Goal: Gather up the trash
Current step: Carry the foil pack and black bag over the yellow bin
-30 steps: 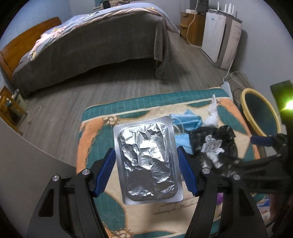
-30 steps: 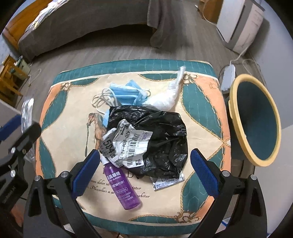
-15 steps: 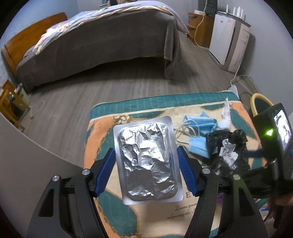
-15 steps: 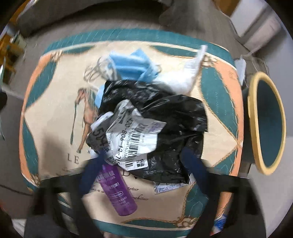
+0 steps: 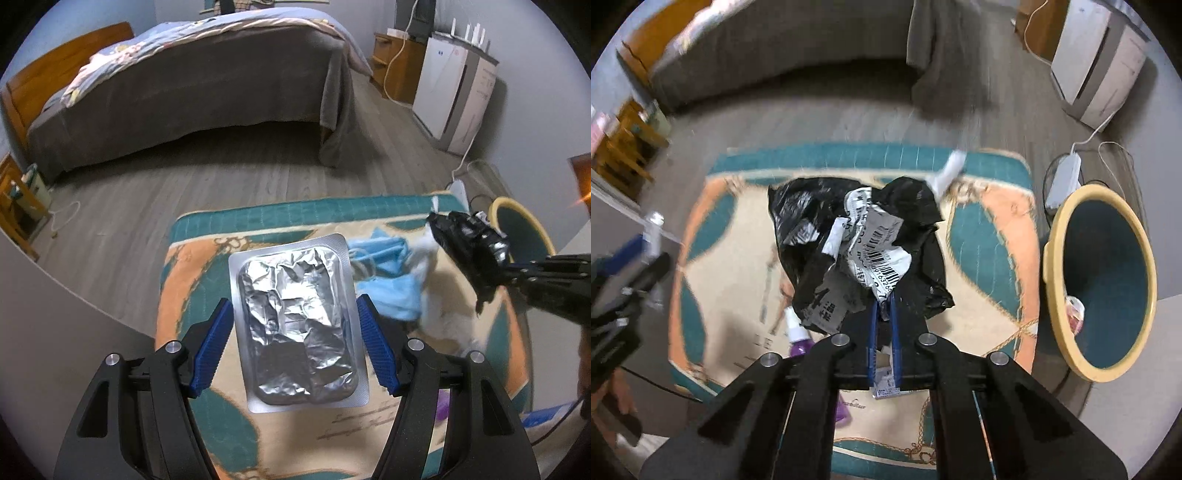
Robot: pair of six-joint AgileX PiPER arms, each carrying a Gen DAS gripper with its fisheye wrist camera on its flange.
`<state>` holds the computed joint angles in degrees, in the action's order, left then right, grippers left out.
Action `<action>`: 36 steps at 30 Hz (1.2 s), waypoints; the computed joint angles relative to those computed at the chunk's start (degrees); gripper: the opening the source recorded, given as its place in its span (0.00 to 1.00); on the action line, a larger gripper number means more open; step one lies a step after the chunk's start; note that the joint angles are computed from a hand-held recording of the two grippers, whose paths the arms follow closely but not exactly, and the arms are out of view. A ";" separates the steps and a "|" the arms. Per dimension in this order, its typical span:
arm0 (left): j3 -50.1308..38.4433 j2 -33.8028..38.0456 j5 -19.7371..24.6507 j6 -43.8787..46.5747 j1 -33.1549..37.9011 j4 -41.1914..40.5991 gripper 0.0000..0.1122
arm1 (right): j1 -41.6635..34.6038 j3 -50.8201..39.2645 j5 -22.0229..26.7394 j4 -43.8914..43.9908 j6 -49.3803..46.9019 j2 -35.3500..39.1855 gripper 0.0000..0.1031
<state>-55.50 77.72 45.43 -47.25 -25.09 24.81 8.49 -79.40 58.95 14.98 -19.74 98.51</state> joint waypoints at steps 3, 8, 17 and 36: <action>-2.52 1.05 0.09 -1.99 -1.76 0.85 0.61 | -5.24 0.64 -0.46 7.39 -7.18 -2.77 0.05; -7.99 4.94 1.41 -5.43 -7.14 4.25 0.61 | -10.53 1.30 -2.69 11.03 -14.14 -5.38 0.05; -20.44 15.50 5.23 -7.70 -14.65 8.42 0.61 | -20.52 -0.63 -1.83 15.55 -23.07 -4.07 0.05; -53.91 42.24 10.61 1.73 -22.01 4.45 0.61 | -35.91 -13.61 0.58 13.47 -23.75 11.32 0.05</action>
<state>-109.41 119.96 56.04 -45.52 -47.09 29.26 -27.43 -93.01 59.53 28.45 -43.49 109.83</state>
